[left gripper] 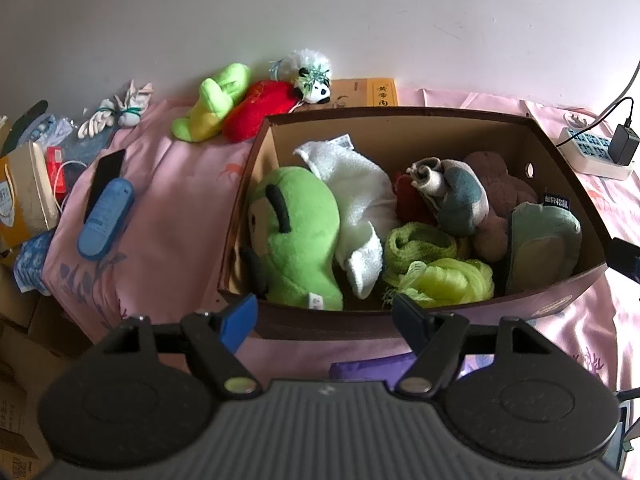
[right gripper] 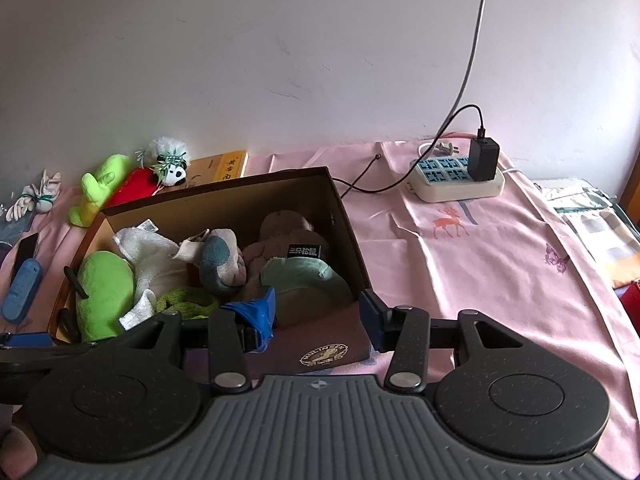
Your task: Organize soft objects
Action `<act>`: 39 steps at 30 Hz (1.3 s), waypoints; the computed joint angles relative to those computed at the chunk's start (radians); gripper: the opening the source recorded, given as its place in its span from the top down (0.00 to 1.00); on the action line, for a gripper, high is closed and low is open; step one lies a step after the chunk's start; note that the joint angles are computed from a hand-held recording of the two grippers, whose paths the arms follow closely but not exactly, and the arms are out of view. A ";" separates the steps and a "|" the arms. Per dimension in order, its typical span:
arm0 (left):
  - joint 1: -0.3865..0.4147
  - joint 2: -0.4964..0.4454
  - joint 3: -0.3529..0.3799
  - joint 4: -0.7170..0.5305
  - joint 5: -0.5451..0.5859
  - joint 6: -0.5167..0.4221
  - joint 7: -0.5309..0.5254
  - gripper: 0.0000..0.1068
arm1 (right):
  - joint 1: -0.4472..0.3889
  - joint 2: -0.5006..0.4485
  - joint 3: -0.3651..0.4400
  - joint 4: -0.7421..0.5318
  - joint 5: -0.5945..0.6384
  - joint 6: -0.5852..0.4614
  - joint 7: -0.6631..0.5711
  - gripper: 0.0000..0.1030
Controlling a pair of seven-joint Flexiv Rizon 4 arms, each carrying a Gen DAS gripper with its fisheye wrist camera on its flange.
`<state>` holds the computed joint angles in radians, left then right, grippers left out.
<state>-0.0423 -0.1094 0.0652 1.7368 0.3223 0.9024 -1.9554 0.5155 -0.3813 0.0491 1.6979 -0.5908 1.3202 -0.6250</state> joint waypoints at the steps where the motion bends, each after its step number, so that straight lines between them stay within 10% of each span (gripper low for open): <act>1: 0.000 0.000 0.000 0.000 0.000 -0.001 0.000 0.30 | 0.001 0.000 -0.001 0.001 -0.002 0.003 -0.001 0.70; 39: 0.007 0.023 -0.002 0.007 0.040 0.015 -0.052 0.30 | 0.001 0.014 -0.003 0.023 -0.017 0.030 0.001 0.69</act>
